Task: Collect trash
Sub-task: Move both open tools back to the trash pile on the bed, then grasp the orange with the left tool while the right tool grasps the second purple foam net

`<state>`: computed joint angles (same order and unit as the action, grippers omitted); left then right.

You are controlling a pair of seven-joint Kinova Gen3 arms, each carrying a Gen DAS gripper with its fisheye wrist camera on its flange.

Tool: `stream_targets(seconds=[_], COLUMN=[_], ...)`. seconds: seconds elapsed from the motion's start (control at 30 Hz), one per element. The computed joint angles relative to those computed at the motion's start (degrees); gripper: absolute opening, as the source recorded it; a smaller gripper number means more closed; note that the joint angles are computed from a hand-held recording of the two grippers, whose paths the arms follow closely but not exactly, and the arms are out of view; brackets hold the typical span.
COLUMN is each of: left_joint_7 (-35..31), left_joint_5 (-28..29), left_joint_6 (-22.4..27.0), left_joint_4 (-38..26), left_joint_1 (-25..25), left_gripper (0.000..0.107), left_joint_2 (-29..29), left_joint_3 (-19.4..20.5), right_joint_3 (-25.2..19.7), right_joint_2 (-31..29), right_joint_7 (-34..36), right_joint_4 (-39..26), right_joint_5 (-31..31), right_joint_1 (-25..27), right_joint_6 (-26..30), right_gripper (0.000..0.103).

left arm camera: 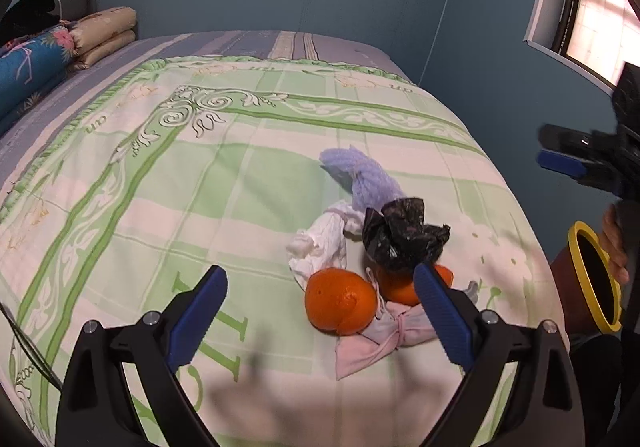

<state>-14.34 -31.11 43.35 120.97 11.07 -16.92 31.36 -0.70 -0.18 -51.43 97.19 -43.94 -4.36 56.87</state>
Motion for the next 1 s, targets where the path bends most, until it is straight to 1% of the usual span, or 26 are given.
stream_targets(seconds=[0.13,0.27,0.37,0.47,0.53,0.63,0.7,0.73,0.83,0.87,0.93,0.97,1.0], left_joint_7=[-1.1,-1.3,-1.7,-2.6,-3.5,-5.3,-5.6,-5.7,-7.3,-7.7,-8.9,-9.4,-9.0], left_joint_5=[1.1,1.1,1.8,2.8,3.7,5.5,5.9,6.0,7.6,7.9,8.6,9.0,8.5], left_joint_6=[-3.4,-5.2,-6.4,-8.1,-9.1,-11.1,-11.6,-12.1,-14.2,-14.5,-15.2,-15.5,-15.1], left_joint_4=[1.6,2.3,2.8,3.5,3.8,4.2,4.3,4.4,5.0,5.1,5.1,4.9,4.7], left_joint_1=[0.8,1.1,1.8,2.5,2.9,3.3,3.1,3.0,3.4,3.4,3.5,3.8,3.3], left_gripper=[0.091,0.09,0.083,0.08,0.075,0.071,0.068,0.067,0.061,0.059,0.052,0.051,0.051], left_joint_2=[1.0,2.2,3.1,3.9,4.4,5.2,5.8,6.0,6.3,6.3,6.6,6.9,7.2], left_joint_3=[-1.4,-1.7,-3.0,-4.6,-5.8,-8.0,-8.3,-8.6,-10.2,-10.2,-10.4,-10.6,-9.8], right_joint_3=[-2.7,-4.8,-6.2,-7.3,-7.8,-8.3,-8.5,-8.6,-8.9,-9.1,-9.3,-9.4,-9.6], right_joint_2=[3.4,6.9,9.3,11.3,12.6,14.5,15.6,16.2,17.7,18.1,18.8,19.0,19.1], right_joint_7=[-2.7,-5.6,-8.4,-10.8,-12.6,-15.2,-17.7,-18.6,-20.7,-21.2,-22.0,-22.3,-22.4], right_joint_4=[-1.6,-3.6,-4.9,-6.3,-7.4,-9.0,-10.0,-10.5,-11.7,-12.1,-12.4,-12.4,-12.4], right_joint_5=[2.9,5.6,7.9,10.1,12.1,14.3,16.4,17.3,18.9,19.2,19.8,20.0,20.0], right_joint_1=[-2.7,-4.8,-6.3,-7.6,-8.6,-9.6,-10.6,-11.0,-11.6,-11.6,-11.8,-11.9,-11.8], right_joint_6=[-1.8,-2.5,-3.4,-3.8,-3.8,-3.2,-3.1,-2.9,-2.2,-1.8,-1.5,-1.7,-1.7], right_gripper=[0.085,0.084,0.083,0.081,0.078,0.078,0.076,0.073,0.068,0.066,0.063,0.06,0.058])
